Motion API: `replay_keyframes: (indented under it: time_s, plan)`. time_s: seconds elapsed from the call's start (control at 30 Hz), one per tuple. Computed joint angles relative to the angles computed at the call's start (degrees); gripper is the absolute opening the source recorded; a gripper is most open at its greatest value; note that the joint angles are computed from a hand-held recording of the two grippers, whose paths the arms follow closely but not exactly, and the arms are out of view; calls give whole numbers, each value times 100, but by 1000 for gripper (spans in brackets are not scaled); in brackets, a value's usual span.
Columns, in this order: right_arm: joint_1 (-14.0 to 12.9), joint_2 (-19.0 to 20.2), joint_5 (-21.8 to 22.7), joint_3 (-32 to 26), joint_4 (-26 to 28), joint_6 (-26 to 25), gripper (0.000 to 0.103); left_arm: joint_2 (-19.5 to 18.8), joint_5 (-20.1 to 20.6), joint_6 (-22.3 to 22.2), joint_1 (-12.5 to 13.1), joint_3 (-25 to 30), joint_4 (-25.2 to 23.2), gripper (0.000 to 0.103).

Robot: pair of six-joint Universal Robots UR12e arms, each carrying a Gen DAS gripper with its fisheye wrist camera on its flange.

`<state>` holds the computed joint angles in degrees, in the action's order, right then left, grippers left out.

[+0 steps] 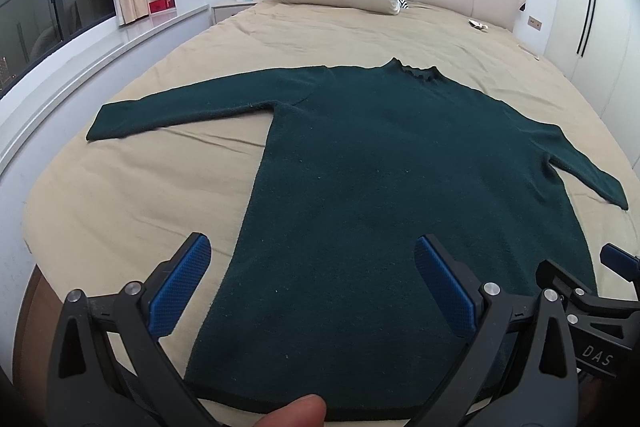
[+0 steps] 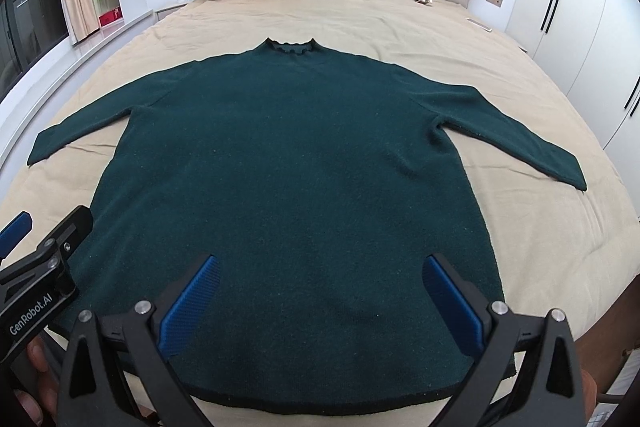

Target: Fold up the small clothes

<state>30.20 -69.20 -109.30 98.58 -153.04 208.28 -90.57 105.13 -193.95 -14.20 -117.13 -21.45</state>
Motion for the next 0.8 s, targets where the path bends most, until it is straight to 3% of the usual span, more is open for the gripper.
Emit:
replay_keyframes:
  time_s: [0.23, 0.33, 0.43, 0.57, 0.7, 0.8]
  plan:
    - [2, 2, -2, -11, -6, -2, 103, 24, -96, 101, 68, -57, 102, 103]
    - [0, 2, 2, -17, -4, -4, 103, 79, -680, 94, 252, -117, 205, 103]
    - [1, 3, 23, -22, -11, 0, 103, 121, -1621, -36, 516, -139, 128, 103]
    - [0, 9, 34, -42, -30, -23, 103, 88, -2112, -22, 654, -203, 464, 103]
    - [0, 45, 26, -104, -22, -62, 103, 121, -2576, -374, 857, 13, -645, 103]
    - [-5, 77, 35, -150, -45, -124, 103, 143, -2634, -684, 1058, 24, -823, 103]
